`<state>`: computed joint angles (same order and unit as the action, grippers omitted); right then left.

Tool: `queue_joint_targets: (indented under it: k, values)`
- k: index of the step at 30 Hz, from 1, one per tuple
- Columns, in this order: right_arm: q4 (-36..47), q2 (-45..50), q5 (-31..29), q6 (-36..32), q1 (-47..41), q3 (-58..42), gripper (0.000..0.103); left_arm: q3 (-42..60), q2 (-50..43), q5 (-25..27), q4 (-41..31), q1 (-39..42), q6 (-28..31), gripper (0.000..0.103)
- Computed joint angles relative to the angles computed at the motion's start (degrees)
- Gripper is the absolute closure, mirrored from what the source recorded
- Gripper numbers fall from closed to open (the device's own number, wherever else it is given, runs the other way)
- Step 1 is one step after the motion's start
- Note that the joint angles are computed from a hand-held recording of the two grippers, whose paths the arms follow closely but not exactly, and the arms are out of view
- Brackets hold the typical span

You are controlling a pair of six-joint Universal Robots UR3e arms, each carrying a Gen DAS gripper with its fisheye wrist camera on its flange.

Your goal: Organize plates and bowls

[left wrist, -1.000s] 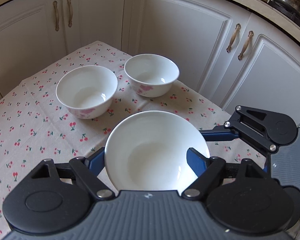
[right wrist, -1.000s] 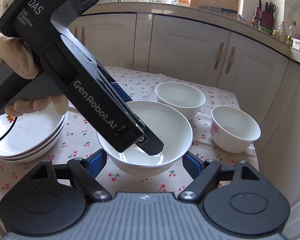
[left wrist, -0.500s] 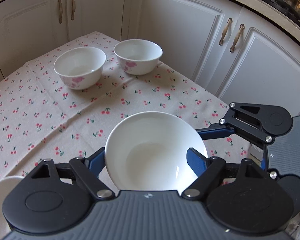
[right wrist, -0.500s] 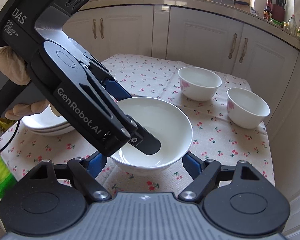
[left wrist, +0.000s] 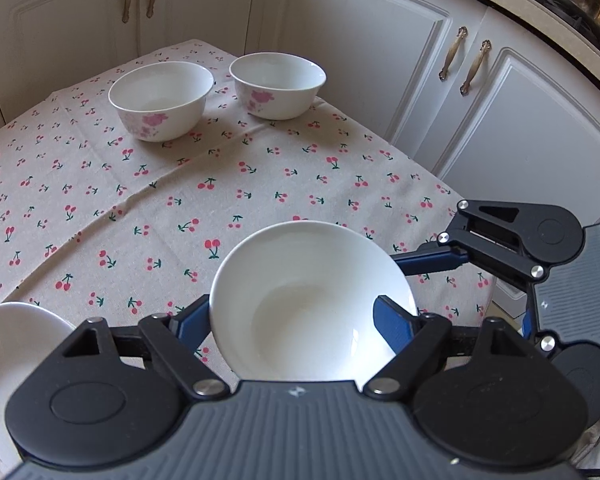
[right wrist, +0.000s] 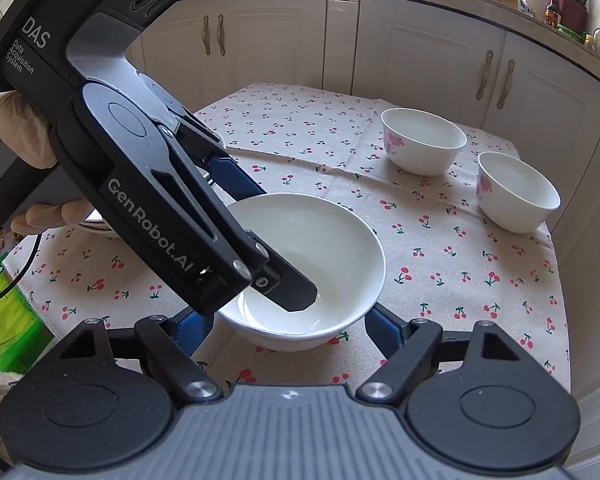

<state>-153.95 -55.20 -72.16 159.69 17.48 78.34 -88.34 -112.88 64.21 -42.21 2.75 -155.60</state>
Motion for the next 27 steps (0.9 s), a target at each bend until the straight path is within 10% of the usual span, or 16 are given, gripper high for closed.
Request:
queue_joint_targets:
  k: [27]
  values:
    - [-3.71, -3.59, 5.57, -0.39, -2.95, 3.95, 0.000, -4.01, 4.18, -2.02, 6.14, 1.34, 1.49, 0.011]
